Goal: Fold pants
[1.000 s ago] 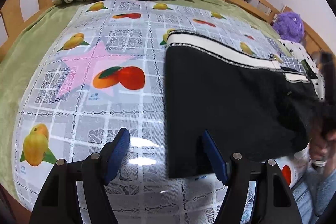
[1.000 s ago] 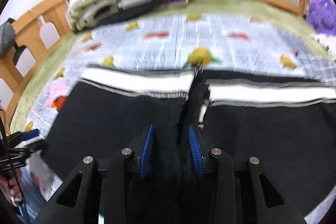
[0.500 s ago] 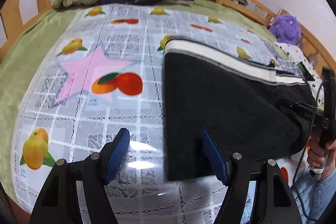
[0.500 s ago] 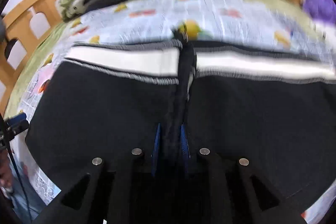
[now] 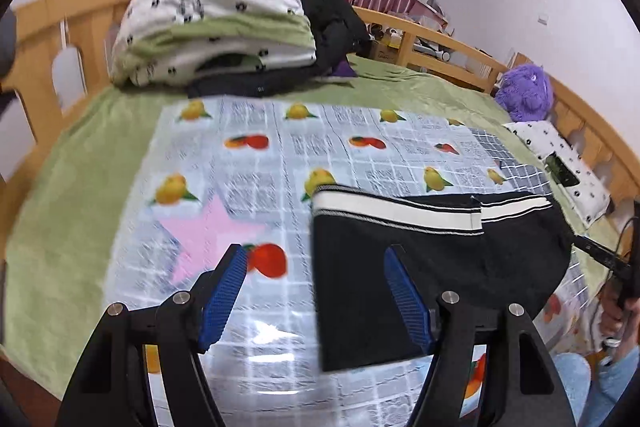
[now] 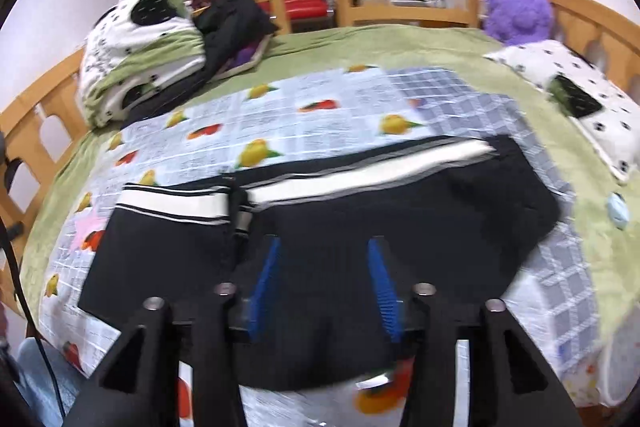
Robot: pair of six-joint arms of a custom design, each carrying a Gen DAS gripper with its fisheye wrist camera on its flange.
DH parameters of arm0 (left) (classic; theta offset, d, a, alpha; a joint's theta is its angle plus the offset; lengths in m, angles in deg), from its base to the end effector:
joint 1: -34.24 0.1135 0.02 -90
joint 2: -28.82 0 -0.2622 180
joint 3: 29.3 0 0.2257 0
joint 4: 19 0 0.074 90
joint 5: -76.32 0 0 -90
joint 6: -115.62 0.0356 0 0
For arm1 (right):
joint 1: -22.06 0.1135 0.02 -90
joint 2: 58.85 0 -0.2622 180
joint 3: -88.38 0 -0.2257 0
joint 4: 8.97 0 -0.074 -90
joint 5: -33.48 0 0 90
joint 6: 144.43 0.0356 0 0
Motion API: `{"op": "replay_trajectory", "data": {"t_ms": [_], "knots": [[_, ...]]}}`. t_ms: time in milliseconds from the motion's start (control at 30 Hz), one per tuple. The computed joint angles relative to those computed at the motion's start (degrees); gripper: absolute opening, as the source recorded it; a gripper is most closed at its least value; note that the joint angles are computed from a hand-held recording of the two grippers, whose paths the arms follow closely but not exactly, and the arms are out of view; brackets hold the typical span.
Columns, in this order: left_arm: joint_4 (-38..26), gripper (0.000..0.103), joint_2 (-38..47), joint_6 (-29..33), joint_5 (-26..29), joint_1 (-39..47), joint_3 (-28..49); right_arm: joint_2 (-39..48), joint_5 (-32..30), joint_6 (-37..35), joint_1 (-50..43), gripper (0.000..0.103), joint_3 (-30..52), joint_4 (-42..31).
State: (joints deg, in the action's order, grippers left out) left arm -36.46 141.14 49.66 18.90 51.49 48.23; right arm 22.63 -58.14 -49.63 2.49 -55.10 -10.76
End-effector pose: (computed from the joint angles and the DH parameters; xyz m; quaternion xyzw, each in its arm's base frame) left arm 0.3577 0.0910 0.1450 0.1444 0.9013 -0.1389 0.3842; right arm 0.2038 -0.0714 0.1335 0.1911 0.9097 -0.0343 0.3671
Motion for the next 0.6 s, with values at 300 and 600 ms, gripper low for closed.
{"op": "replay_trajectory", "data": {"t_ms": [300,600], "knots": [[-3.0,0.07,11.2,-2.0,-2.1,-3.7,7.7,17.3,-15.7,-8.4,-23.7,0.048,-0.6,9.9],[-9.2,0.068,36.8,-4.8,-2.0,-9.3,30.6,43.4,-20.9,-6.1,-27.0,0.049,6.4,26.6]]}}
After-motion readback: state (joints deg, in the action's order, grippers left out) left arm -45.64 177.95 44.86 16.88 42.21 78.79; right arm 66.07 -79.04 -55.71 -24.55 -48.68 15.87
